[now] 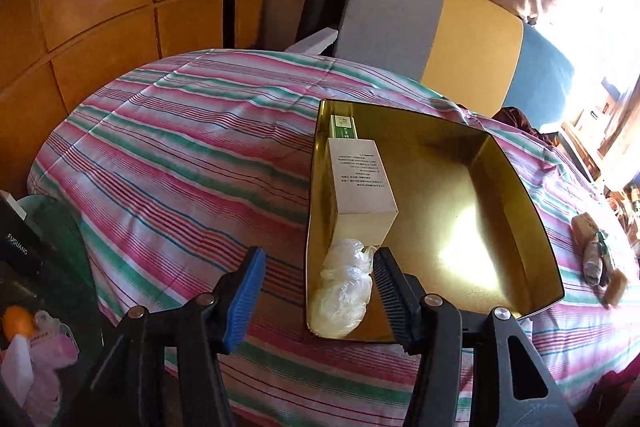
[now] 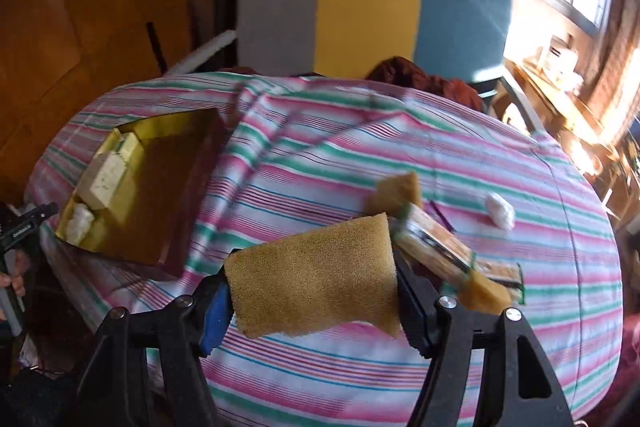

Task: Organize objects
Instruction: 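Lower the yellow sponge into the tray beside the bundle and open the right gripper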

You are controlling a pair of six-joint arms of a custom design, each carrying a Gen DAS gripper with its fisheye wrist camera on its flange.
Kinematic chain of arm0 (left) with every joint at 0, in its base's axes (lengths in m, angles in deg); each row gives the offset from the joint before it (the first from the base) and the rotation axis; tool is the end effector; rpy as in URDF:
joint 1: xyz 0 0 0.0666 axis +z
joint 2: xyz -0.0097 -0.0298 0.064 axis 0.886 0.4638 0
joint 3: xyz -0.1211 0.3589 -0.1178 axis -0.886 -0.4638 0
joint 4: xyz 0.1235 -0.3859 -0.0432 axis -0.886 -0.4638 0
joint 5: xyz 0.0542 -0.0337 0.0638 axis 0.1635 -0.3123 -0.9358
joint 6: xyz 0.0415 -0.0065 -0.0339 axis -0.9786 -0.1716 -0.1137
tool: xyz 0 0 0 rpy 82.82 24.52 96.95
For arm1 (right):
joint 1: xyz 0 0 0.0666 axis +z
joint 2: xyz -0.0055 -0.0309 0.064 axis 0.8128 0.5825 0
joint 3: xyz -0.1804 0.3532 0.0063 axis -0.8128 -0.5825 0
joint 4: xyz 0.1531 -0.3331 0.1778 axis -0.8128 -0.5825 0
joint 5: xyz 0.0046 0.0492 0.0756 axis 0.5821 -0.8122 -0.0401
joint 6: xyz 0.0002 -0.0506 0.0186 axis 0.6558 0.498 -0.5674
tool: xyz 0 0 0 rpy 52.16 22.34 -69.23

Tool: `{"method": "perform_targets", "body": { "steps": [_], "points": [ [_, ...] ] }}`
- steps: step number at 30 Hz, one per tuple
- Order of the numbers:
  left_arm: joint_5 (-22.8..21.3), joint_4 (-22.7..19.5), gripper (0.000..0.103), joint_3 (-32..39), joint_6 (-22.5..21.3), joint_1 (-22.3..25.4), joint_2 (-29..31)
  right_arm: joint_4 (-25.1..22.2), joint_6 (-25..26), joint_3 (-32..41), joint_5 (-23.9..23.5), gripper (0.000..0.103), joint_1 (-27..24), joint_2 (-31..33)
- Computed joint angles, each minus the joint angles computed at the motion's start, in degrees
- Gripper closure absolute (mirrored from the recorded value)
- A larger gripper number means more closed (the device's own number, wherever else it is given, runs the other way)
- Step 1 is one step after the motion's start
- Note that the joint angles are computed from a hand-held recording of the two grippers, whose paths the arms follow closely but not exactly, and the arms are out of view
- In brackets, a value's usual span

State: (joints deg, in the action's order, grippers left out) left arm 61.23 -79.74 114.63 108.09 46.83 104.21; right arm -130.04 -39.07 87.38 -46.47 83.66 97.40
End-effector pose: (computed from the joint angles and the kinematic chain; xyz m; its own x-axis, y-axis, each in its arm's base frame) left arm 0.4561 -0.1208 0.4699 -0.7258 -0.2002 -0.6582 -0.1430 0.9797 -0.1403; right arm 0.4658 0.2543 0.5446 -0.7685 -0.1498 -0.6221 -0.2166 0.9757 0.0326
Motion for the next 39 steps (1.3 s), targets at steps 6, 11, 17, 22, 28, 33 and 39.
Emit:
{"method": "perform_targets", "body": {
  "steps": [6,11,17,22,28,33,39],
  "points": [
    [0.65,0.41,0.046,-2.2,1.78,1.58,-2.46,-2.8,3.77,18.87,-4.24,0.032,8.19,16.17],
    [1.69,0.52,0.045,-4.07,3.26,3.34,-3.87,-10.07,5.4,33.92,-7.24,0.03,11.47,29.42],
    [2.59,0.27,0.045,-5.82,4.01,4.69,-4.67,-17.85,6.43,49.07,-9.91,0.027,13.64,41.5],
    [3.18,0.13,0.045,-6.58,4.44,5.02,-5.04,-19.67,7.11,56.28,-15.74,0.019,14.72,46.44],
    [3.7,0.15,0.045,-6.87,4.36,5.03,-5.39,-13.32,6.64,49.47,-18.4,0.009,14.61,42.28],
    [2.5,0.6,0.044,-6.59,3.91,4.57,-5.74,-6.42,5.43,37.52,-17.55,0.009,13.88,34.6],
    [1.29,0.57,0.044,-5.74,2.89,2.96,-5.92,-0.66,2.68,26.47,-13.98,0.009,13.11,27.25]
  ]
}}
